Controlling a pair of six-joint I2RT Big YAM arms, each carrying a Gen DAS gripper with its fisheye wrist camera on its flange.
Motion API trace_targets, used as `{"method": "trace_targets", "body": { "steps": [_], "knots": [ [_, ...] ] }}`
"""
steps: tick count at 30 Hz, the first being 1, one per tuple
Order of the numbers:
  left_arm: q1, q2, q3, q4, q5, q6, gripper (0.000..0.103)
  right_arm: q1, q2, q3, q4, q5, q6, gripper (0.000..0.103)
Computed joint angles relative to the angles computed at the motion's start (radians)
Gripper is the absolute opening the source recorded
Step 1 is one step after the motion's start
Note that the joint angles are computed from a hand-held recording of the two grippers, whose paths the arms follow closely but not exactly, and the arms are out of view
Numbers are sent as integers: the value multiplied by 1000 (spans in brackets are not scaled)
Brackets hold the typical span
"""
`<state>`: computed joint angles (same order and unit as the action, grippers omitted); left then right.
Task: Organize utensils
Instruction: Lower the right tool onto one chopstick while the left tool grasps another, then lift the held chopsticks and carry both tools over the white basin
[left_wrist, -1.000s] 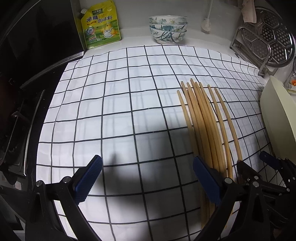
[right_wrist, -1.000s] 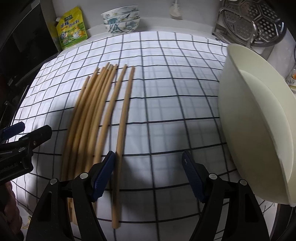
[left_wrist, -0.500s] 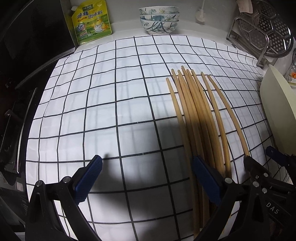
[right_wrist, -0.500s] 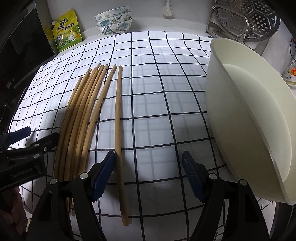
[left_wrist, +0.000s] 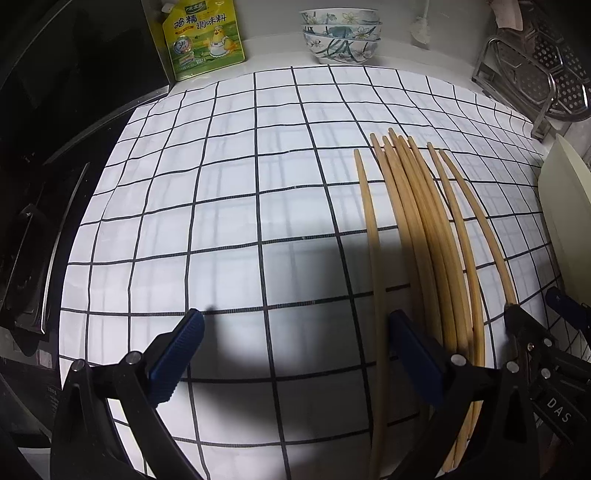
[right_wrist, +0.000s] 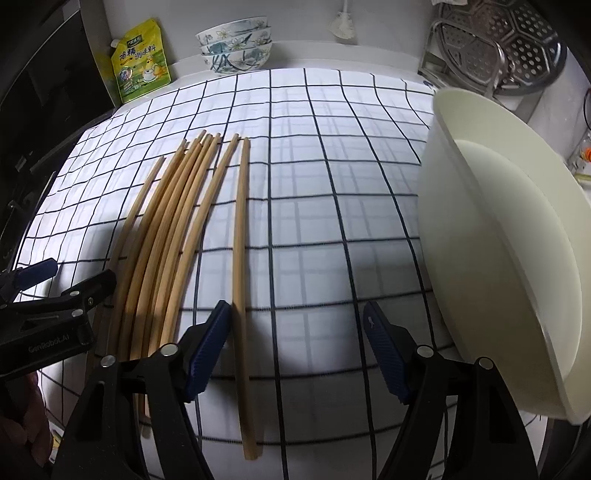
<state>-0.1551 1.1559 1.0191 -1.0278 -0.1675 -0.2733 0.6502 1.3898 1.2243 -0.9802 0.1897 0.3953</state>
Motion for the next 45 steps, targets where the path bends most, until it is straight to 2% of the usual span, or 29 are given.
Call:
{"method": "trace_targets", "body": {
  "steps": [2, 4, 6, 7, 8, 9, 10, 11, 12, 13, 20, 26, 30, 36, 41, 45],
  "knots": [
    [-6, 7, 5, 6, -12, 1, 97, 7, 8, 4, 16, 19, -22, 68],
    [-12, 10, 9, 15, -13, 6, 91, 15, 18, 10, 30, 18, -49, 61],
    [-14, 4, 8, 23, 11, 6, 74, 18, 21, 13, 40, 6, -62, 49],
    [-17, 1, 7, 27, 22, 6, 71, 23, 24, 18, 44, -3, -74, 40],
    [-18, -1, 6, 30, 30, 8, 63, 26, 23, 17, 46, -9, -84, 29],
    [-23, -4, 6, 33, 37, 12, 53, 32, 26, 22, 46, -17, -99, 24],
    [-28, -7, 5, 34, 39, 14, 47, 38, 29, 27, 42, -18, -111, 14],
    [-31, -8, 7, 33, 45, 17, 31, 46, 37, 38, 34, -20, -130, 8],
    [-31, -9, 8, 31, 53, 19, 15, 49, 43, 46, 27, -24, -138, 7],
    [-29, -6, 13, 25, 67, 22, 8, 49, 46, 50, 22, -32, -137, 7],
    [-8, -25, 29, -13, 86, 34, 7, 18, 16, 51, 13, -112, -86, 7],
    [-33, -47, 108, -65, 68, 26, 7, -11, -45, 71, 21, -180, -73, 7],
    [-100, -35, 189, -82, 56, 0, 7, -63, -109, 76, 19, -207, -82, 7],
    [-260, 47, 338, -58, 37, -44, 7, -215, -216, 51, -16, -206, -124, 7],
    [-401, 179, 481, -18, 35, -55, 7, -400, -284, 12, -46, -224, -178, 7],
    [-479, 301, 591, -18, 25, -52, 7, -518, -273, 5, -42, -265, -211, 7]
  ]
}}
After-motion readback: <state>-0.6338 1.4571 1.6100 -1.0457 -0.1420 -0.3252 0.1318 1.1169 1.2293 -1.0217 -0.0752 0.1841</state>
